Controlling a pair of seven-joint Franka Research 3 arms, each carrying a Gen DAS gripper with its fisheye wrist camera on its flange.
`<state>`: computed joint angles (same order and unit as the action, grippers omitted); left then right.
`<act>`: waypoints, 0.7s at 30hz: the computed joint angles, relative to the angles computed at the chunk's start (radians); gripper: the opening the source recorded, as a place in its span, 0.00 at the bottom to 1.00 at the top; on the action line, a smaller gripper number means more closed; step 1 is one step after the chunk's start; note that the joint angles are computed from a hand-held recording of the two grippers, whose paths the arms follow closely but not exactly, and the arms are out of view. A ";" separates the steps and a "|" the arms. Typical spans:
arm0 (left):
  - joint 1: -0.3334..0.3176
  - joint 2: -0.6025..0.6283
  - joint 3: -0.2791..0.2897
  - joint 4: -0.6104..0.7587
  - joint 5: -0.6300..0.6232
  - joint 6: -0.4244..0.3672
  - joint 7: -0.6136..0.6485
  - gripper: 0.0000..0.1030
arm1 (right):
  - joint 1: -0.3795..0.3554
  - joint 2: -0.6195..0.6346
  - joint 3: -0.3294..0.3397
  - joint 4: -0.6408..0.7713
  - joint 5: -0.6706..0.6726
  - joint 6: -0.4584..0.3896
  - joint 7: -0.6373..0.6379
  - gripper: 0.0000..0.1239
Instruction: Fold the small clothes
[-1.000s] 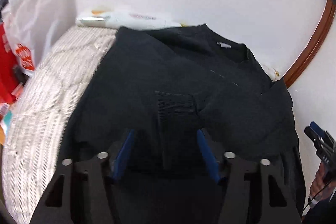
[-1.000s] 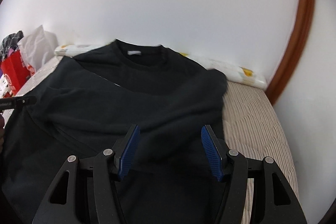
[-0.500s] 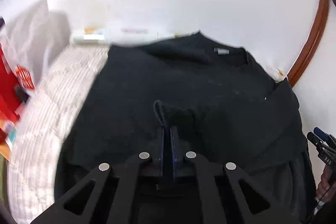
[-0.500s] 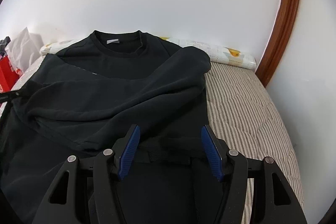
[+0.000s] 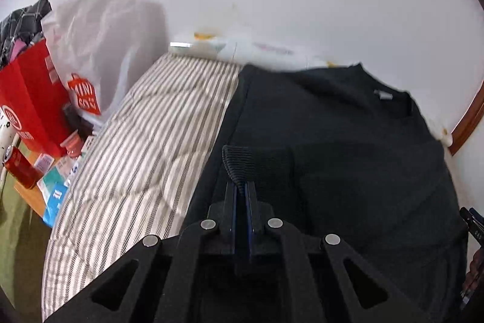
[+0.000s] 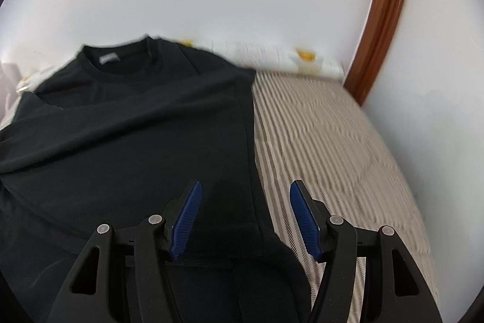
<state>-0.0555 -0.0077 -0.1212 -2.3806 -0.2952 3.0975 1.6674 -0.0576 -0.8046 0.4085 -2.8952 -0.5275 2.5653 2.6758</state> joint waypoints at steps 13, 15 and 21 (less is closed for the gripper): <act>-0.014 -0.060 0.022 -0.057 0.129 -0.009 -0.133 0.08 | 0.029 -0.084 -0.018 -0.043 0.046 0.000 -0.038 0.49; -0.015 -0.084 0.026 -0.073 0.167 -0.012 -0.161 0.08 | 0.040 -0.109 -0.011 -0.041 0.054 -0.022 -0.053 0.49; -0.032 -0.178 0.044 -0.144 0.267 -0.002 -0.230 0.08 | 0.085 -0.175 0.028 -0.030 0.082 -0.103 -0.044 0.49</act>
